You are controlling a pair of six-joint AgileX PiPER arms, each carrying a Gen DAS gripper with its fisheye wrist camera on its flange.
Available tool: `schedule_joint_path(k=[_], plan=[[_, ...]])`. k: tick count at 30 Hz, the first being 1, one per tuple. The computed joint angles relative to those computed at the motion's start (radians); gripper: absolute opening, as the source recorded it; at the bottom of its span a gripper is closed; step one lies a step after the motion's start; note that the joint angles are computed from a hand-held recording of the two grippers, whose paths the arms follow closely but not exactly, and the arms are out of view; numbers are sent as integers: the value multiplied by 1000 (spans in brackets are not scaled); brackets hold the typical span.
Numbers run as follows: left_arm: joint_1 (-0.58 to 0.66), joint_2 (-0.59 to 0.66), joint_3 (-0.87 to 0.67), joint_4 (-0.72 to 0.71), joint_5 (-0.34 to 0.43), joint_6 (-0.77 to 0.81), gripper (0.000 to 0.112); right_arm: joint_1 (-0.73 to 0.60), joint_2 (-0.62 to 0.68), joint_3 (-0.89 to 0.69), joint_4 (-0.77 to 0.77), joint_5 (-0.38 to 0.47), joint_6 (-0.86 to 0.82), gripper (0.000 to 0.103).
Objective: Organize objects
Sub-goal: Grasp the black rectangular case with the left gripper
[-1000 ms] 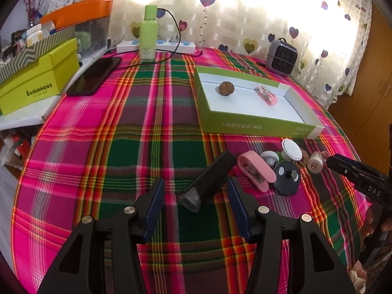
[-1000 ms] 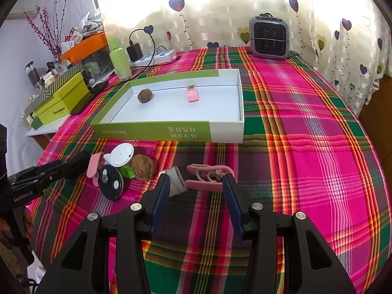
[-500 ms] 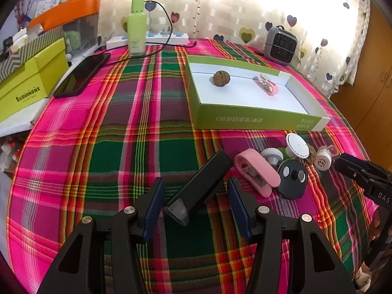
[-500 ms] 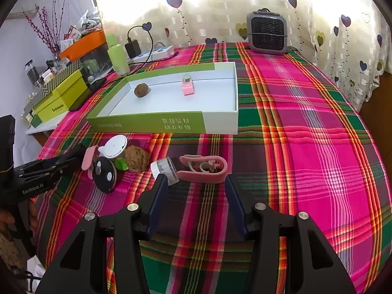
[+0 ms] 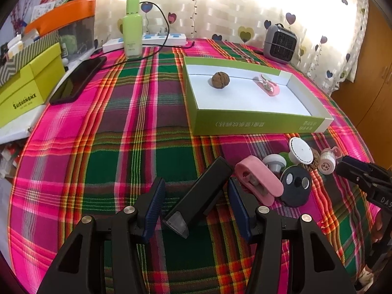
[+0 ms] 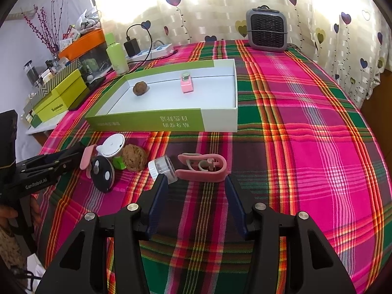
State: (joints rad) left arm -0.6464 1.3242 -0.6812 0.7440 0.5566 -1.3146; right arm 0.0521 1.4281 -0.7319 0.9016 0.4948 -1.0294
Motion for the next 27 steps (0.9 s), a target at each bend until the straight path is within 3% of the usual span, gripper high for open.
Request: schedule_joint_path(k=[10, 18, 27], plan=[[-21, 20, -20, 20, 45, -48, 48, -18, 16, -6, 15, 11, -21, 50], [-37, 27, -27, 38, 78, -106, 25, -41, 30, -25, 25, 18, -47, 50], [-53, 25, -33, 10, 89, -113, 23, -38, 59, -58, -10, 14, -87, 50]])
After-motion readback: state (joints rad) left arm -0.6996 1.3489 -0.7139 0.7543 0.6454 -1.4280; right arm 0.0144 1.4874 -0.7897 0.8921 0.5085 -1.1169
